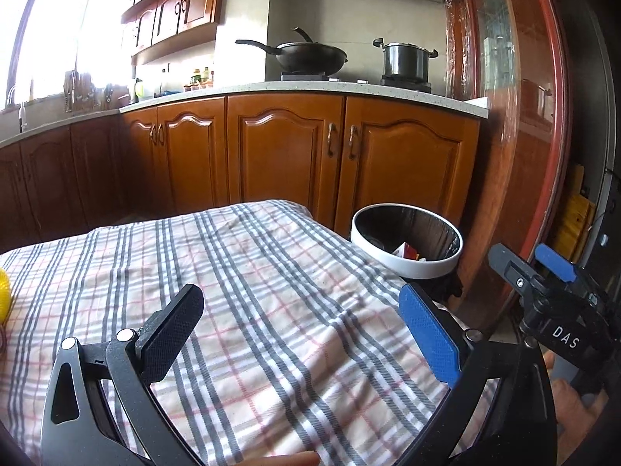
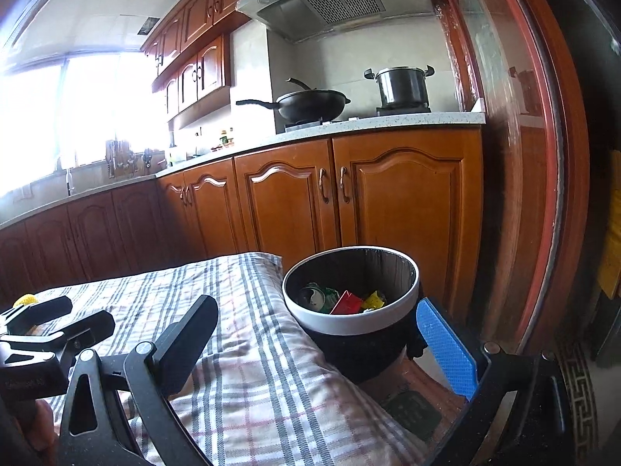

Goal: Collect trash

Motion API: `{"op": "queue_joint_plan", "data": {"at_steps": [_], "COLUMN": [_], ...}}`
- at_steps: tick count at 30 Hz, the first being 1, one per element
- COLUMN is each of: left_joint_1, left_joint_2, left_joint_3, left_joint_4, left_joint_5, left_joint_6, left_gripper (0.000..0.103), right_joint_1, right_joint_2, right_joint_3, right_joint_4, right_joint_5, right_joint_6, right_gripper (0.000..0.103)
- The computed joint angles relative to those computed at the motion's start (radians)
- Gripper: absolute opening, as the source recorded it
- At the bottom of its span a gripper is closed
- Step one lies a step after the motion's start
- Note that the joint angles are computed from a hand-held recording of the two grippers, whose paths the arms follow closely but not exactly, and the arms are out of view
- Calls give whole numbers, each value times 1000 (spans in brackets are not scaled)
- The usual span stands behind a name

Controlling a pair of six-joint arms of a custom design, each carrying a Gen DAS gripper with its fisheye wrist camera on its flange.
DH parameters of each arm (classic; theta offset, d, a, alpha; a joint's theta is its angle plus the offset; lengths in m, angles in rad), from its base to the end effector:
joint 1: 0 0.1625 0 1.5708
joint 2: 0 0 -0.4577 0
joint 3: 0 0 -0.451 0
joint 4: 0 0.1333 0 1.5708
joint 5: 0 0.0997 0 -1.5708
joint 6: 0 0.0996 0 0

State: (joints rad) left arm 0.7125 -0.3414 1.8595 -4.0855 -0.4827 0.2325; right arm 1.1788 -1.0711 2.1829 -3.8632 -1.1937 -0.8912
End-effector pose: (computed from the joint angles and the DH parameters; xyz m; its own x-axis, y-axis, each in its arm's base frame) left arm -0.2699 -0.5259 -0.0760 -0.7482 -0.0495 -0.6616 0.5996 0.3766 -0.7062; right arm -0.0502 -0.5665 0.2169 -0.7348 -0.2480 0.6313 -0.6782 0.2524 -0.6902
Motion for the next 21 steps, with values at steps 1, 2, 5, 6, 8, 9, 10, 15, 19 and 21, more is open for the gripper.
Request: {"op": "queue_joint_plan", "data": {"at_steps": [1,2,5,6,8,9,10,15,19,21], "left_joint_1": [-1,-3,-7,-7,-9,-10,-10,-11,-13,-13], "left_joint_2": [1,2,3,3,2,2,1,-2,0,1], "left_joint_3": [0,0,1,1,2,2,4,6,4,1], "left_joint_4": [-4,-7,-11,-11,-10,-9,-6,16,11,6], "left_joint_5": [1,3,9,9,8,7,5,2,9,8], "left_joint_6": [3,4,4,4,5,4,0,-17,-11,-6], "left_gripper": [103,103,103,103,103,103,103,103,103,102], "right_joint_1": [0,-1,-3,-3,-2,-2,-1,0,-1,0], "right_joint_2": [1,0,0,-2,-2,-4,-4,-8,-11,-13], "right_joint_3": [-1,-1,0,2,2,4,2,4,7,8], "right_joint_4": [1,4,4,5,7,8,9,11,17,20], "right_joint_5": [-1,-1,0,-1,-4,-3,-3,-3,-2,-3], "right_joint_6": [0,1,2,0,1,0,0,3,7,8], "right_gripper": [103,103,103,103,103,103,103,103,103,103]}}
